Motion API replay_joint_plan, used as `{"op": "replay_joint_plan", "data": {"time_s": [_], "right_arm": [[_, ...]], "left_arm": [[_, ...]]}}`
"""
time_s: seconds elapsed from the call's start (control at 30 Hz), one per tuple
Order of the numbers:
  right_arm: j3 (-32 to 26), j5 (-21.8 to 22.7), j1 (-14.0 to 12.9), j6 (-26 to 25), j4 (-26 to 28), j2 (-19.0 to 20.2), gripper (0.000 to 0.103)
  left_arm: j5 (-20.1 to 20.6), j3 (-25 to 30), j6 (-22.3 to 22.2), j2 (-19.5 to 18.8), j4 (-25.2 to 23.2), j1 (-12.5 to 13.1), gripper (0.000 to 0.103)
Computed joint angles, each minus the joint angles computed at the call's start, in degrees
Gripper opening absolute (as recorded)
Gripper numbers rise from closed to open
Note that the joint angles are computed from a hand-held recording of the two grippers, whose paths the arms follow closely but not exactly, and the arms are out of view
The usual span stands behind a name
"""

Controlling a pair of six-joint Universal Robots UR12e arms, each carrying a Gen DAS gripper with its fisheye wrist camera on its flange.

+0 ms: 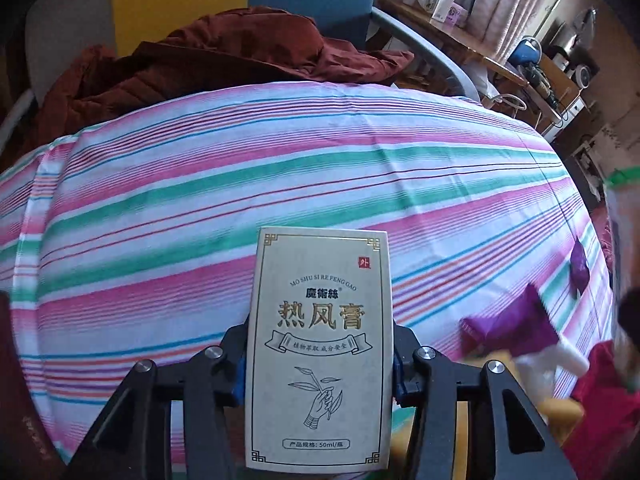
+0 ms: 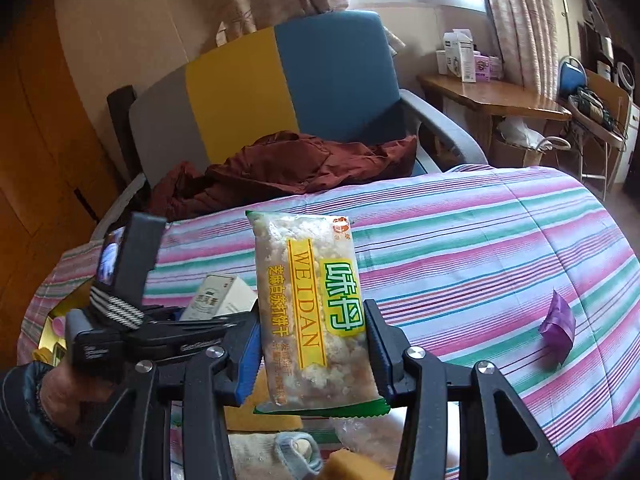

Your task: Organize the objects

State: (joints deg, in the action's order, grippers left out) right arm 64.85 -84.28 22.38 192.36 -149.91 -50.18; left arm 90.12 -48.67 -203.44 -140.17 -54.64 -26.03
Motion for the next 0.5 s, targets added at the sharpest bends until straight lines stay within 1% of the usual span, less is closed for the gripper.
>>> {"op": "replay_joint_plan", "data": {"time_s": [0.03,0.17,0.27,0.33,0.5], "right_arm": [[-0.1,0.0,0.2,-0.8,0.1,0.1,0.046],[-0.8,0.1,0.7,-3.6,1.7,0.5,0.046],[-1.4,0.5,1.2,-5.8,2.8,0.9,0.046],[-1.8,0.6,1.6,-7.4,3.9,1.1,0.046],[-2.9,1.8,2.3,-10.6,6.7,1.8,0.046]], "left_arm": [[0.1,-3.2,0.0,1.7,2.0,0.3,0.051],[1.5,-10.2,0.4,5.8,5.1,0.7,0.051],[2.8,-14.8,0.4,8.8,7.6,0.7,0.051],[3.6,-16.8,0.2,10.1,8.6,0.5,0.051],[4.3,-25.0,-0.9,15.9,14.2,0.3,0.051]]}}
